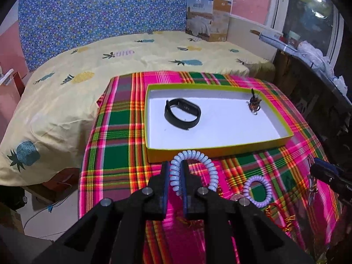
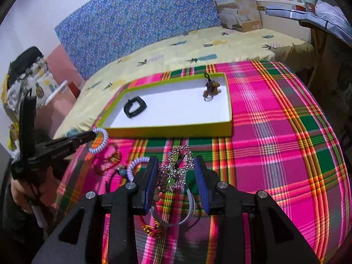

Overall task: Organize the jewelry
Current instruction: 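Grasp the white coil bracelet with the left tool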

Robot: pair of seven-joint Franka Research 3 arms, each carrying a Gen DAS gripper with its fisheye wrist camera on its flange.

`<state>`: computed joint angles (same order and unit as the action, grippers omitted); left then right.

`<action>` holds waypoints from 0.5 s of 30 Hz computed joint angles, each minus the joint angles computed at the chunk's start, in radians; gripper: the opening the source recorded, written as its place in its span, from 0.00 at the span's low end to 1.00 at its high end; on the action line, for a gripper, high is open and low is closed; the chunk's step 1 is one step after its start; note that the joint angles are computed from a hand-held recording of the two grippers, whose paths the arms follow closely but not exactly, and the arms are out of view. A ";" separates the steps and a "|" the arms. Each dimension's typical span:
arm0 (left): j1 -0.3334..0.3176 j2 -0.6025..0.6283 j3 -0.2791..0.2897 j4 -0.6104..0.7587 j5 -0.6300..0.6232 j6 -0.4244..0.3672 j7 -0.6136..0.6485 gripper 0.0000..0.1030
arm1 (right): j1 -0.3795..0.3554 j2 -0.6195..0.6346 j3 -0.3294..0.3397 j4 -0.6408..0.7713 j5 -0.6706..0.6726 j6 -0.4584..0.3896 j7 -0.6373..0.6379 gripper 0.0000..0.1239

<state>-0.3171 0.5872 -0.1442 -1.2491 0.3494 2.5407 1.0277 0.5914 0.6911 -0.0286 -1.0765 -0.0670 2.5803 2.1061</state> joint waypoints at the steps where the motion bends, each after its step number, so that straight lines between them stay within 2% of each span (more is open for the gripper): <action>1: -0.002 -0.006 0.002 -0.004 0.004 0.004 -0.003 0.10 | -0.005 -0.011 0.005 -0.017 0.007 0.019 -0.002 0.28; 6: -0.003 -0.034 0.003 -0.035 0.017 0.027 -0.010 0.10 | -0.007 -0.084 0.016 -0.145 0.021 0.178 -0.015 0.28; 10: 0.001 -0.051 -0.001 -0.059 0.016 0.038 -0.014 0.10 | -0.030 -0.122 0.071 -0.242 0.070 0.294 -0.123 0.28; 11: 0.000 -0.050 0.000 -0.057 0.018 0.036 -0.015 0.10 | -0.018 -0.129 0.061 -0.260 0.067 0.318 -0.139 0.28; 12: 0.001 -0.050 -0.001 -0.058 0.017 0.034 -0.016 0.10 | 0.018 -0.127 0.017 -0.258 0.032 0.306 -0.130 0.28; 13: 0.002 -0.055 -0.002 -0.063 0.016 0.035 -0.017 0.10 | 0.037 -0.114 -0.009 -0.231 -0.003 0.242 -0.096 0.28; 14: 0.002 -0.061 -0.003 -0.071 0.016 0.039 -0.019 0.10 | 0.033 -0.115 0.000 -0.234 0.032 0.234 -0.107 0.28; 15: 0.002 -0.067 -0.001 -0.081 0.021 0.044 -0.022 0.10 | 0.017 -0.123 0.026 -0.257 0.069 0.275 -0.143 0.28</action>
<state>-0.3154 0.5200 -0.1453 -1.3298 0.3700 2.5850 1.0054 0.6085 0.5679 -0.0029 -1.3336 0.0023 2.8555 1.9629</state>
